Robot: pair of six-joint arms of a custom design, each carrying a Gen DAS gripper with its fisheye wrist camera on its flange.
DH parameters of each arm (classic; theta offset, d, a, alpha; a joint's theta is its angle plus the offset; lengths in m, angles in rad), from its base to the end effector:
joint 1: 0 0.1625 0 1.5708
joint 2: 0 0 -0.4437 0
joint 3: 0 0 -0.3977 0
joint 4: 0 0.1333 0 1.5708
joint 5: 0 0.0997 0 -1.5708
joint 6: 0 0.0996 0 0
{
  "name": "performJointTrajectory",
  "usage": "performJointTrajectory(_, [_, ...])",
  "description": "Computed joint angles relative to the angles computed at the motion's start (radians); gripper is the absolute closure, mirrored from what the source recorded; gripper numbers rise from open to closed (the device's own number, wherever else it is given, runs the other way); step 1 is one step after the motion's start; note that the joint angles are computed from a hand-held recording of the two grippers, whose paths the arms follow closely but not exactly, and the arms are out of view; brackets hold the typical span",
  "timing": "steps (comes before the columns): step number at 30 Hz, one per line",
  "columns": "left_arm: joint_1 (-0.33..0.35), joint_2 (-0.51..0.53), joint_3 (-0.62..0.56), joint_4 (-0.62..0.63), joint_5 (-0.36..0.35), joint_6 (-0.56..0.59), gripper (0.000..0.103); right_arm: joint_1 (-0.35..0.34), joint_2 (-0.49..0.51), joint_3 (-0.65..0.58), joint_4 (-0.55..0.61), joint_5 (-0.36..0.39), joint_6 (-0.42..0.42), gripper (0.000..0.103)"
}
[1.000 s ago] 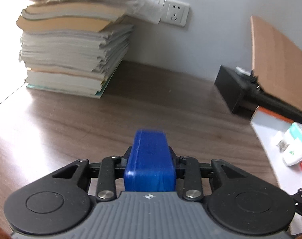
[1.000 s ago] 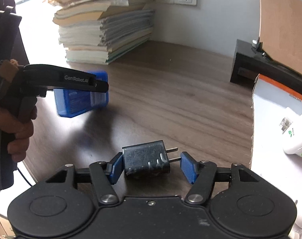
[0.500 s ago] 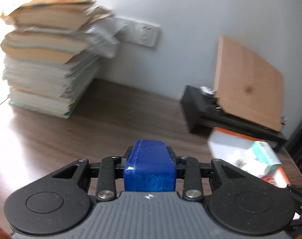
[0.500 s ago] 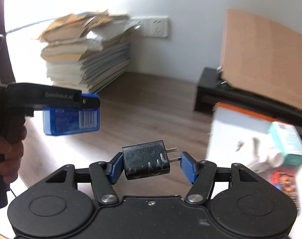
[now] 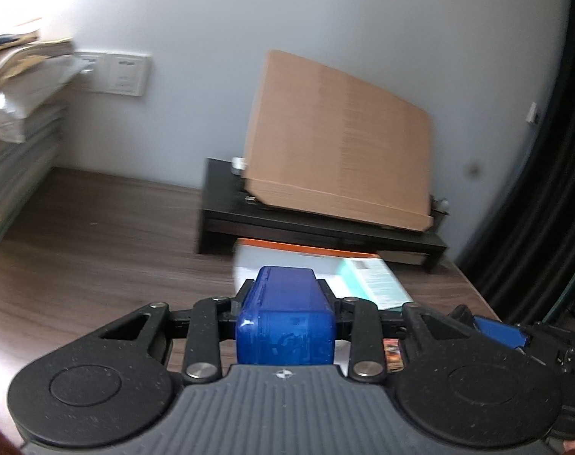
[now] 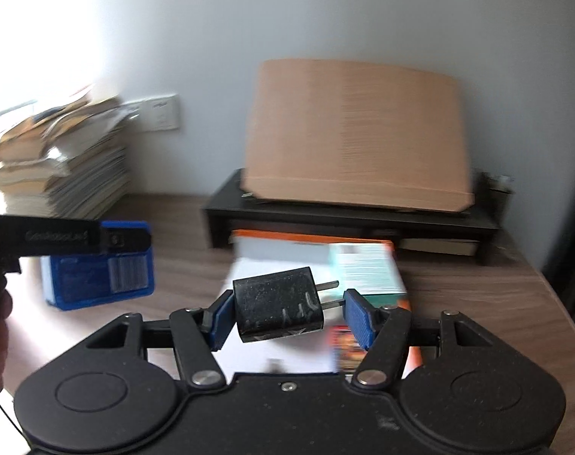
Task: Organize rigid objects
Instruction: 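Carry the blue box and black charger over the white box with both grippers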
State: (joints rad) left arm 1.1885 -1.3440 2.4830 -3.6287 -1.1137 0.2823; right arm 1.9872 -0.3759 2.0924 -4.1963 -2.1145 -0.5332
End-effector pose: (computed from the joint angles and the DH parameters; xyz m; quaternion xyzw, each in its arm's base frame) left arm 0.0161 -0.4352 0.2587 0.1898 0.8580 -0.4415 0.1812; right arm 0.2703 -0.4091 -0.0418 0.2908 -0.8236 0.4081 0.2655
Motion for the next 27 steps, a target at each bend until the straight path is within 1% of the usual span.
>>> performJointTrajectory(5, [-0.044, 0.073, -0.001, -0.039, 0.019, -0.026, 0.070, -0.051, -0.043, 0.051, -0.055, 0.020, -0.016, 0.030])
performJointTrajectory(10, [-0.081, 0.124, 0.003, -0.070, 0.055, -0.047, 0.070, -0.097, -0.078, 0.094, -0.072, 0.073, -0.030, 0.030])
performJointTrajectory(21, [-0.124, 0.188, -0.015, -0.104, 0.125, -0.076, 0.070, -0.138, -0.115, 0.108, -0.021, 0.168, -0.061, 0.030])
performJointTrajectory(27, [-0.129, 0.198, -0.022, -0.100, 0.150, -0.089, 0.070, -0.145, -0.119, 0.097, 0.006, 0.194, -0.077, 0.030])
